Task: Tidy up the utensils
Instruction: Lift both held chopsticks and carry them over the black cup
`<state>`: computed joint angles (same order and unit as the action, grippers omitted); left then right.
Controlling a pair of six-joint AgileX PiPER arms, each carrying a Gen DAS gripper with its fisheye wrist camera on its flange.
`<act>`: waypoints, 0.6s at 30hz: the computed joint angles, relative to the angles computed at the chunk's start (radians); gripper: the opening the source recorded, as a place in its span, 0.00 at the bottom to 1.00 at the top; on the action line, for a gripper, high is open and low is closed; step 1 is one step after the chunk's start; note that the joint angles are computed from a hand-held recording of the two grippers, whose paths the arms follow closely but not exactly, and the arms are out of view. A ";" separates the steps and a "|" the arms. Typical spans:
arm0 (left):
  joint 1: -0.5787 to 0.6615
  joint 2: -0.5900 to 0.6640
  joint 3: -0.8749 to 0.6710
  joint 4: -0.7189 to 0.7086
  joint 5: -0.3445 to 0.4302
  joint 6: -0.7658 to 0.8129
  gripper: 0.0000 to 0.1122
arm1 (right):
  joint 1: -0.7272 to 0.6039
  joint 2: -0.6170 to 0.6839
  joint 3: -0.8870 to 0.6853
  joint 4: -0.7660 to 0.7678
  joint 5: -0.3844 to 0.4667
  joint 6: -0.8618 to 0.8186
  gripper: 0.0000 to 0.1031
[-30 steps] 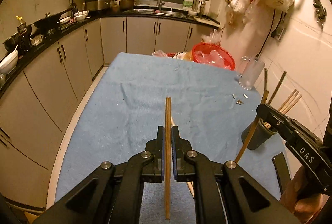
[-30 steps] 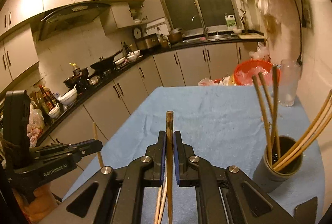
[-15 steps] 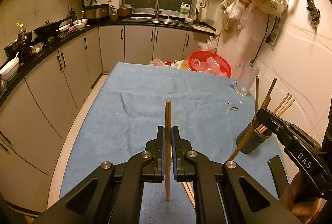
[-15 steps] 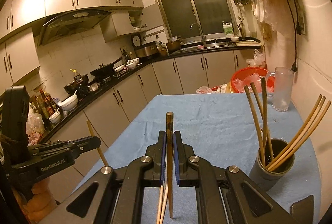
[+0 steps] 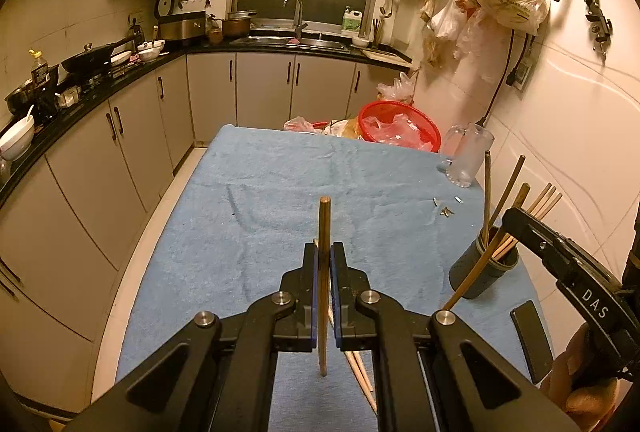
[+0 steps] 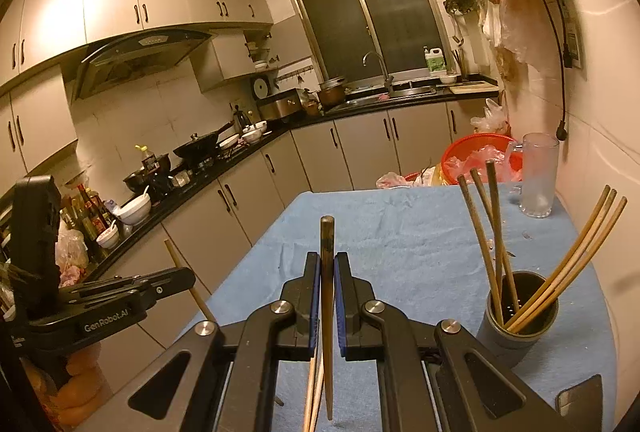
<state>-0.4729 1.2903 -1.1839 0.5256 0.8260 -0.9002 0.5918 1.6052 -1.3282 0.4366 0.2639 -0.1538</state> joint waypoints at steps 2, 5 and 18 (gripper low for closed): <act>0.000 -0.001 -0.002 -0.003 0.000 0.007 0.05 | -0.012 -0.007 0.006 0.037 0.002 -0.033 0.07; -0.005 0.001 -0.015 -0.004 0.009 0.015 0.05 | -0.022 -0.020 0.017 0.057 -0.002 -0.049 0.07; -0.075 0.056 -0.160 0.004 0.067 0.051 0.05 | -0.109 -0.106 0.066 0.171 -0.003 -0.142 0.07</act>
